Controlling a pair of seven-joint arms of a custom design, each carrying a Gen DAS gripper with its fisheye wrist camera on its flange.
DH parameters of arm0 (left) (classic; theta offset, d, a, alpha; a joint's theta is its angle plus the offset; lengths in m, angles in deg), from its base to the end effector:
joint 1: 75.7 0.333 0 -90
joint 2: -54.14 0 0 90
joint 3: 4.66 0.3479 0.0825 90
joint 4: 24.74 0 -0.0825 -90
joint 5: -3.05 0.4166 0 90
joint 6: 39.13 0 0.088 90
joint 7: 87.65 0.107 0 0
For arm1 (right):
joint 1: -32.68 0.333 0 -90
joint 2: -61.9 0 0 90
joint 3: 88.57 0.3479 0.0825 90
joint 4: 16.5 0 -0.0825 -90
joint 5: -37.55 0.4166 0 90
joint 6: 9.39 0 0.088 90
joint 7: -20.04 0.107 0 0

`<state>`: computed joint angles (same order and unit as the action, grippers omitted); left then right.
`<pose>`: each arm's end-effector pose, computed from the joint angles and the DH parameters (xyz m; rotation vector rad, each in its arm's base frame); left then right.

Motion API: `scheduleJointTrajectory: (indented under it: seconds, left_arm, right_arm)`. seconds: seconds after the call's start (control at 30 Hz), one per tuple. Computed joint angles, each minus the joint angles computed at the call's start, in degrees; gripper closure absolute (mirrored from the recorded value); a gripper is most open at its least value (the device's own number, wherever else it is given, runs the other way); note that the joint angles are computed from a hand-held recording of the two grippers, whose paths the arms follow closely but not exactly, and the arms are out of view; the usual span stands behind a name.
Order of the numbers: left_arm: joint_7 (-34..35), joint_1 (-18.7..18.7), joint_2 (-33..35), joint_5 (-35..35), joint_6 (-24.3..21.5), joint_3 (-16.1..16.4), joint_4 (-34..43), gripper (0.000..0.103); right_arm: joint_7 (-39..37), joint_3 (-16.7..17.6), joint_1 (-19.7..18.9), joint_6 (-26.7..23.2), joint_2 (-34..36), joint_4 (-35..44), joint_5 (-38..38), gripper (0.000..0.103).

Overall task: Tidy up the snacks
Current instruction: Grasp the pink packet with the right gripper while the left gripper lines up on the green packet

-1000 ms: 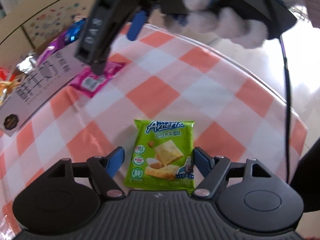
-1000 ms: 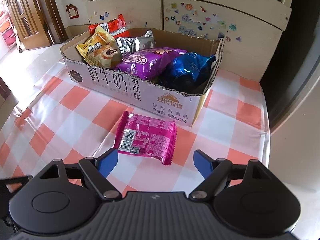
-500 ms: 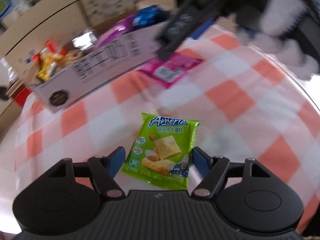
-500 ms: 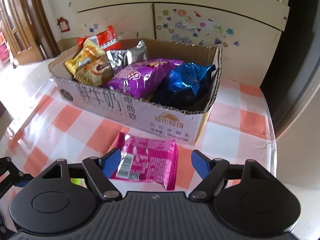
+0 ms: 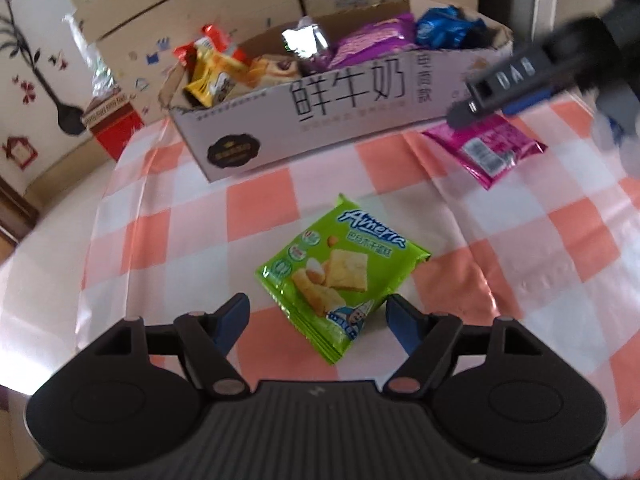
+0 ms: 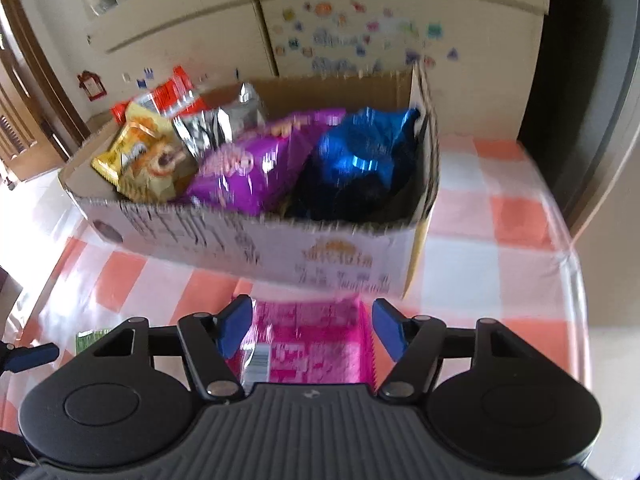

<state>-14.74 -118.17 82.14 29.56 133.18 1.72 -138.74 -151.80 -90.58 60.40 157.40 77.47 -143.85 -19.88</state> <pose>0.5281 -0.4322 0.2714 -1.0164 2.5108 -0.5706 0.5100 0.3031 0.2837 -1.5440 2.1439 -0.4033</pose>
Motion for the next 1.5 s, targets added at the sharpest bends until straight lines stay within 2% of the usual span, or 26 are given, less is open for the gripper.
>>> scheduleJointTrajectory:
  seconds: [0.03,0.1,0.27,0.33,0.4,0.47,0.57,0.67,0.77,0.87,0.9,1.0,1.1,1.27,1.4,1.5]
  left_arm:
    - [0.42,0.75,-0.09,-0.62,-0.20,-0.67,-0.05,0.026]
    - [0.64,1.27,-0.20,-1.15,-0.18,-0.92,-0.25,0.025]
    - [-1.24,-0.15,0.12,0.08,-0.30,1.86,0.08,0.022]
    - [-1.69,0.31,-0.06,0.12,-0.72,1.80,0.02,0.021]
    - [-1.99,0.89,-0.13,0.18,-1.14,1.54,0.12,0.021]
    - [-2.85,0.77,-0.04,0.91,-1.36,1.96,0.34,0.021]
    - [-1.45,2.80,0.08,0.59,-1.08,-0.09,0.54,0.023]
    - [0.70,2.81,0.43,2.61,1.59,0.12,0.43,0.023]
    - [10.17,8.93,0.96,-1.01,3.72,-6.46,0.37,0.023]
    - [15.95,10.87,2.45,-1.89,6.60,-8.09,1.08,0.023]
    - [18.63,13.02,3.10,-2.37,7.70,-10.18,1.35,0.023]
    - [26.98,22.52,5.05,-4.63,7.67,-20.21,2.54,0.023]
    - [33.17,27.48,6.73,-6.17,6.99,-25.70,3.73,0.021]
    - [41.37,29.72,8.37,-6.80,8.41,-28.55,4.53,0.022]
    - [46.92,31.40,10.16,-8.25,7.18,-31.21,6.47,0.019]
    - [49.37,32.14,11.37,-10.67,5.71,-32.72,7.97,0.018]
  right_arm:
    - [-2.32,1.21,-1.37,2.02,0.30,-0.50,2.91,0.030]
    - [-3.75,1.15,-1.17,4.57,0.10,-1.42,4.25,0.029]
    - [-16.70,7.49,-4.56,7.85,-1.83,-5.22,19.14,0.028]
    - [-25.32,13.06,-8.01,6.20,-2.48,-5.80,27.40,0.028]
    - [-31.76,15.56,-8.54,3.53,-3.27,-5.44,31.30,0.028]
    - [-33.87,14.11,-5.90,0.76,-3.97,-4.44,29.49,0.027]
    - [-33.19,9.07,-0.04,-3.97,-3.79,-1.62,20.20,0.024]
    - [-35.91,7.29,1.46,-6.14,-2.72,0.33,16.72,0.023]
    - [-40.82,6.79,0.85,-5.59,-1.87,0.70,16.41,0.021]
    - [-45.10,6.76,0.27,-5.72,-0.95,1.07,18.08,0.021]
    - [-45.62,6.62,0.17,-5.16,-0.67,0.98,18.56,0.021]
    - [-47.35,6.22,0.02,-2.39,-0.03,0.62,19.50,0.019]
    - [-49.28,5.62,0.44,-0.80,0.93,1.13,19.54,0.015]
    - [-47.97,3.59,2.09,0.16,2.75,2.66,17.95,0.015]
    - [-48.01,3.04,2.33,1.84,3.93,3.26,18.74,0.015]
    - [-49.49,3.88,1.55,2.08,4.32,3.47,21.22,0.016]
